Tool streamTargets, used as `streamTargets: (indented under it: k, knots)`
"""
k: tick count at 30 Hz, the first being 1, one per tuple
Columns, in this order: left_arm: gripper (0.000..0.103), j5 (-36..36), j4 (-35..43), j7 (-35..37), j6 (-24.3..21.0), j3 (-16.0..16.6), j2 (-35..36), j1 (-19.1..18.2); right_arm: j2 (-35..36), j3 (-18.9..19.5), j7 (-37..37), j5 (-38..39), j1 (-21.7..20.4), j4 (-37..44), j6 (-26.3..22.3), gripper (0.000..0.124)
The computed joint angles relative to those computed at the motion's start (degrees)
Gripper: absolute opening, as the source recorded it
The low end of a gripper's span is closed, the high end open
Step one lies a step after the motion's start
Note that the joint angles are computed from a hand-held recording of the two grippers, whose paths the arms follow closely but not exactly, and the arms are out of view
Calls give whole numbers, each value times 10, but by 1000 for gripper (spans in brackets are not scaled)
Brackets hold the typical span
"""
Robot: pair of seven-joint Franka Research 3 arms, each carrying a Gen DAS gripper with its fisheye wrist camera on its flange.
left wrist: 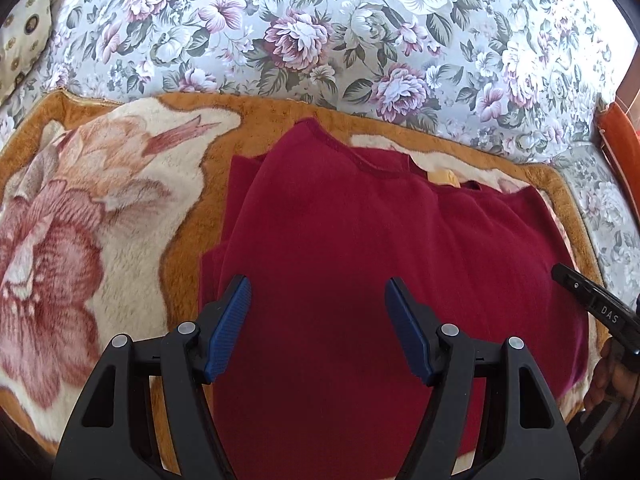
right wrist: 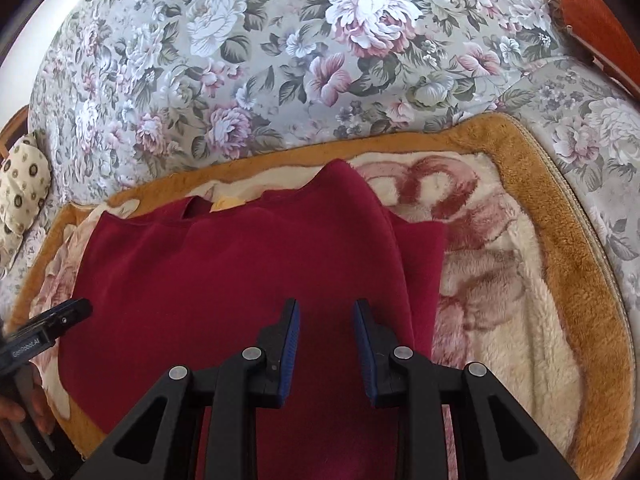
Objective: Fold small clothes
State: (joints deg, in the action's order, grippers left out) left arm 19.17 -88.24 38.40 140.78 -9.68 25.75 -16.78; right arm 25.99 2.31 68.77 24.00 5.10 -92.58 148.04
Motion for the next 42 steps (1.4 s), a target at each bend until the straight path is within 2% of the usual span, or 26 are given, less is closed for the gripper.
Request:
streamTargets:
  k: [4, 6, 13, 17, 20, 25, 30, 34, 38, 42]
  knots:
    - [70, 0, 30, 11, -16, 2, 21, 0, 27, -15, 18, -34, 11, 41, -19, 26]
    - [70, 8, 40, 15, -23, 5, 27, -5, 22, -7, 15, -28, 6, 43, -23, 26]
    - [70, 13, 50, 17, -30, 8, 34, -9, -39, 3, -22, -1, 1, -30, 4, 27]
    - [70, 19, 60, 19, -39, 10, 40, -13, -24, -21, 19, -45, 22, -33, 6, 30]
    - [70, 21, 60, 20, -42, 10, 39, -14, -21, -17, 17, -50, 20, -35, 9, 30]
    - [70, 11, 25, 21, -22, 4, 10, -4, -44, 8, -13, 14, -6, -45, -1, 34]
    - [70, 11, -42, -4, 14, 5, -44, 5, -75, 12, -39, 61, -12, -72, 21, 38]
    - [70, 0, -87, -17, 28, 1, -77, 19, -81, 1, -32, 61, -8, -81, 32, 41]
    - [70, 8, -110, -35, 28, 2, -93, 23, -72, -6, -15, 53, -9, -72, 14, 42]
    - [70, 0, -124, -39, 31, -2, -98, 30, -77, -4, -18, 60, -13, -81, 19, 42]
